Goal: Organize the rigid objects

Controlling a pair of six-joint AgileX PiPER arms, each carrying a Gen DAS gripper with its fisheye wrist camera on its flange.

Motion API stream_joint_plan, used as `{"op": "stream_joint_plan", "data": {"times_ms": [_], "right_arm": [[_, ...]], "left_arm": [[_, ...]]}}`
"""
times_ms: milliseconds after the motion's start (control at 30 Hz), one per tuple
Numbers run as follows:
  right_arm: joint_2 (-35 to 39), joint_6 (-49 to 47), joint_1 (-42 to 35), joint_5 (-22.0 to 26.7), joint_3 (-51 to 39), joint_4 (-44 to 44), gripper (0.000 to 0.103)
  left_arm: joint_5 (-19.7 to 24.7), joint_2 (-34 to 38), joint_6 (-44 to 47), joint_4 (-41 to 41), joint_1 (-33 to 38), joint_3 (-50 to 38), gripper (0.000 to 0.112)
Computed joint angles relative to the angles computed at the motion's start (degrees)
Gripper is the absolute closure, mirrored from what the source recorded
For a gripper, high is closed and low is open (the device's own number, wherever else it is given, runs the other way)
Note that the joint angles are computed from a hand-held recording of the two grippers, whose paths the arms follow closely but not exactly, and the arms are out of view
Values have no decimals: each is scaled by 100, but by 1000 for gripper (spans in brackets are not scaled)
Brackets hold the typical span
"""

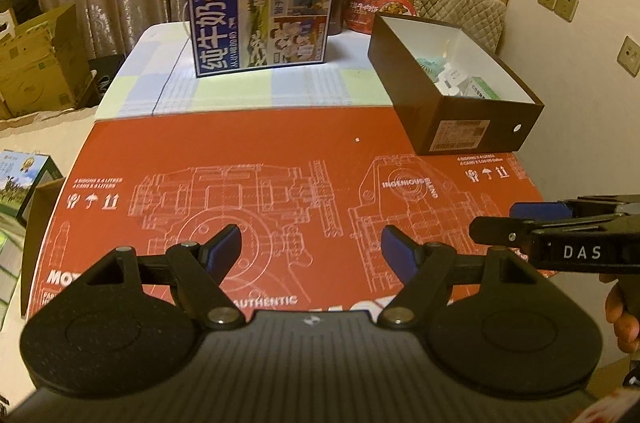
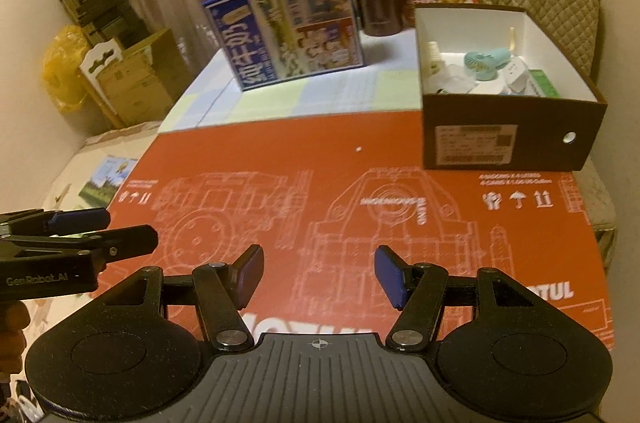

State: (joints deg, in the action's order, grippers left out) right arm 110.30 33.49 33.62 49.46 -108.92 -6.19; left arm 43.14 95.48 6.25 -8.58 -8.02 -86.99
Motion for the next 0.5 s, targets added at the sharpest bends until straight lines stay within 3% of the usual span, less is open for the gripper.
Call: {"op": "stream_joint_plan", "data": {"times_ms": [500], "right_arm": [[-251, 514, 495, -53, 391, -363, 45]], "left_arm": [[-178, -582, 239, -198, 173, 835, 38]]}}
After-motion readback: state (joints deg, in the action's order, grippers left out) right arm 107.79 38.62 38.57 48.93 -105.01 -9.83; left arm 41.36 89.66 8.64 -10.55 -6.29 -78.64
